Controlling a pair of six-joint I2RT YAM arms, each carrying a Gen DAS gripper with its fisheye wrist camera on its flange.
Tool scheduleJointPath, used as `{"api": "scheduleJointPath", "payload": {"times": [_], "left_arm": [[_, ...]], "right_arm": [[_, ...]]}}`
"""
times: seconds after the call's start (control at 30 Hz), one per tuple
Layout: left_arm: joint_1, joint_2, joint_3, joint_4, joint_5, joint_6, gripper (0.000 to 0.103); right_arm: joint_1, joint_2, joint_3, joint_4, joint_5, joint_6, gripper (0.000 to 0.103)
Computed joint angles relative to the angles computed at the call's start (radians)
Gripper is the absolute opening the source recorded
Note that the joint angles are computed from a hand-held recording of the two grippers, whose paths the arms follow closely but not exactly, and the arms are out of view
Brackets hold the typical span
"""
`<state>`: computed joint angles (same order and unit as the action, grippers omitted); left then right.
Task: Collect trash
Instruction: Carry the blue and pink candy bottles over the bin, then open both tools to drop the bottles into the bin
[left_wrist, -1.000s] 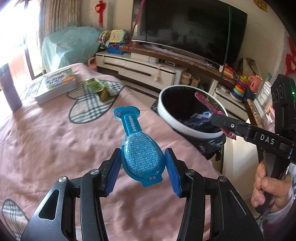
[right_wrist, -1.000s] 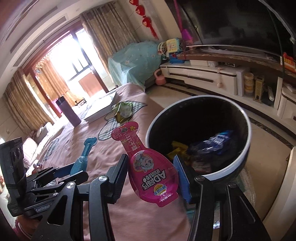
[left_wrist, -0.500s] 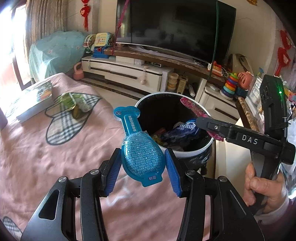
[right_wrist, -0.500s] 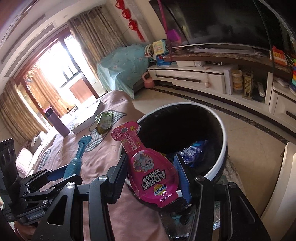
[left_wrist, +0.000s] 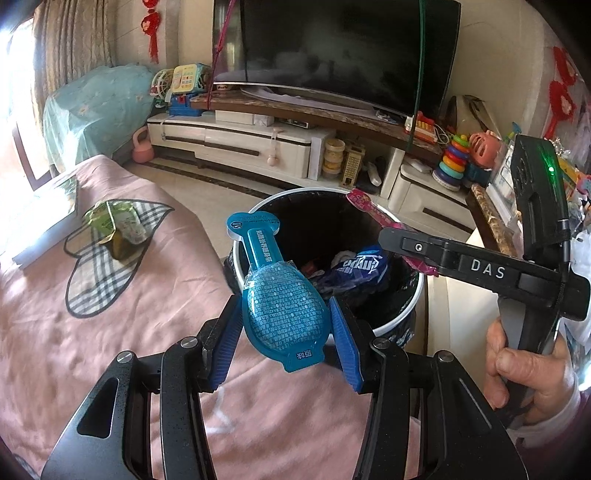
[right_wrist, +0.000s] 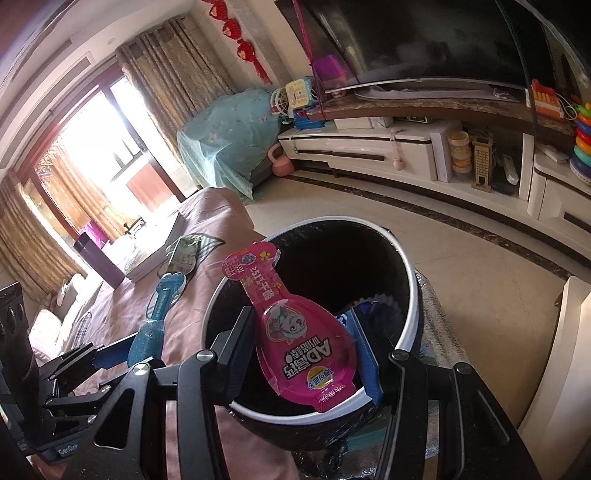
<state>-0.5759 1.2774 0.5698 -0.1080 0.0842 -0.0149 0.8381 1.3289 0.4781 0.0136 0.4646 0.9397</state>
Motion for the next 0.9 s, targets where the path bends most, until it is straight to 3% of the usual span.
{"api": "scheduleJointPath", "payload": {"times": [0.9], "left_arm": [[-0.072, 0.150, 0.110, 0.019, -0.044, -0.020, 0.047]], "right_arm": [[-0.149, 0.055, 0.023, 0.033, -0.131, -0.066, 0.052]]}}
